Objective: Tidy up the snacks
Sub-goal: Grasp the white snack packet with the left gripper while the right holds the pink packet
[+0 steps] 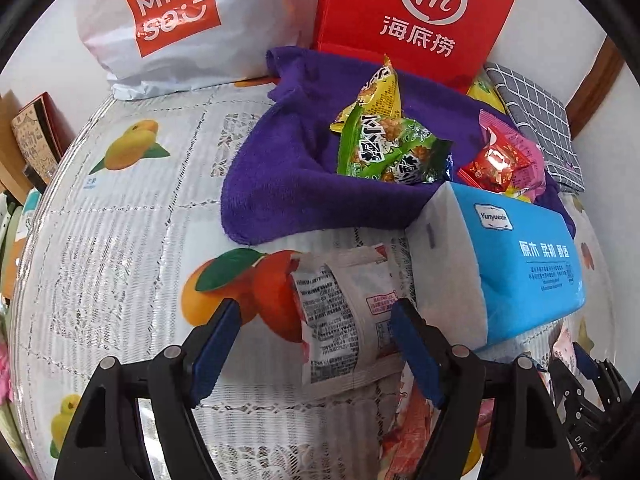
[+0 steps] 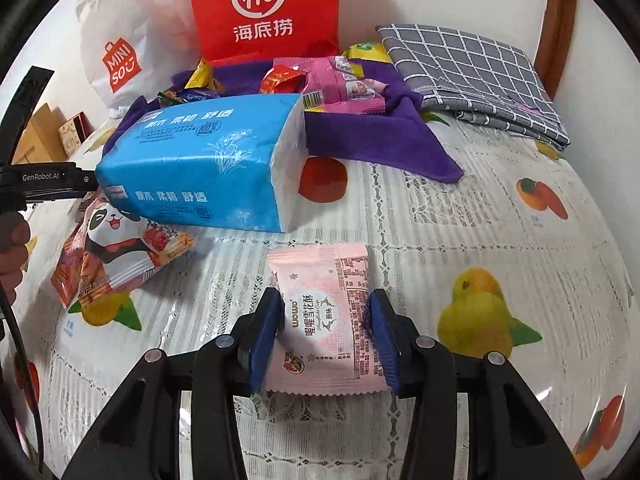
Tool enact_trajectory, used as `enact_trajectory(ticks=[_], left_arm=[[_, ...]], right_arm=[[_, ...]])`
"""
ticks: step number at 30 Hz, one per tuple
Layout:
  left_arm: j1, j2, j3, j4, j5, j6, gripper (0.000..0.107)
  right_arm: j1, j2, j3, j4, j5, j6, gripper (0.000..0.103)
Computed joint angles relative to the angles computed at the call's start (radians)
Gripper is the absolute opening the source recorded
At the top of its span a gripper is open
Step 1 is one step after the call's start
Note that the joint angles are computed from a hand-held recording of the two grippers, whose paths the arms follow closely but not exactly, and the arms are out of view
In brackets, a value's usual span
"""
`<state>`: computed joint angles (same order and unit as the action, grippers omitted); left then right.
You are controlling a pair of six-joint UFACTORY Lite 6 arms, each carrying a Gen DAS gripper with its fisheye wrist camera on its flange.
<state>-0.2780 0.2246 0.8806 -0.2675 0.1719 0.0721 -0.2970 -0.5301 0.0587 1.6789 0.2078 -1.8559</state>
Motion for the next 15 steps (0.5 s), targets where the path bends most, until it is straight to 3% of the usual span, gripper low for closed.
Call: enact_trajectory(ticks=[7,10,12,15], left_arm=[[-0.031,0.007,-0.005,0.300,-0.037,-0.289,0.079],[-0.021,-0.001,0.000,0.331,-0.018,-0.307,0.075],[-0.017,-0.023,-0.015,0.460,-0.007,-0.421,0.075],[0.019,-0.059,-0.043,0.413,0.005,-0.353,0.075]], right_arm=[[-0.020,-0.016,-0.023,0.106,0.019,-0.123,0.047],[-0.027,-0.016,-0.023,0.105,0.027,-0.127,0.047],[-0.035,-0.018,-0.028,0.115,0.034,-0.146,0.047],[-0.036,-0.016,-0.028,0.124,0.037,-0.156,0.047]])
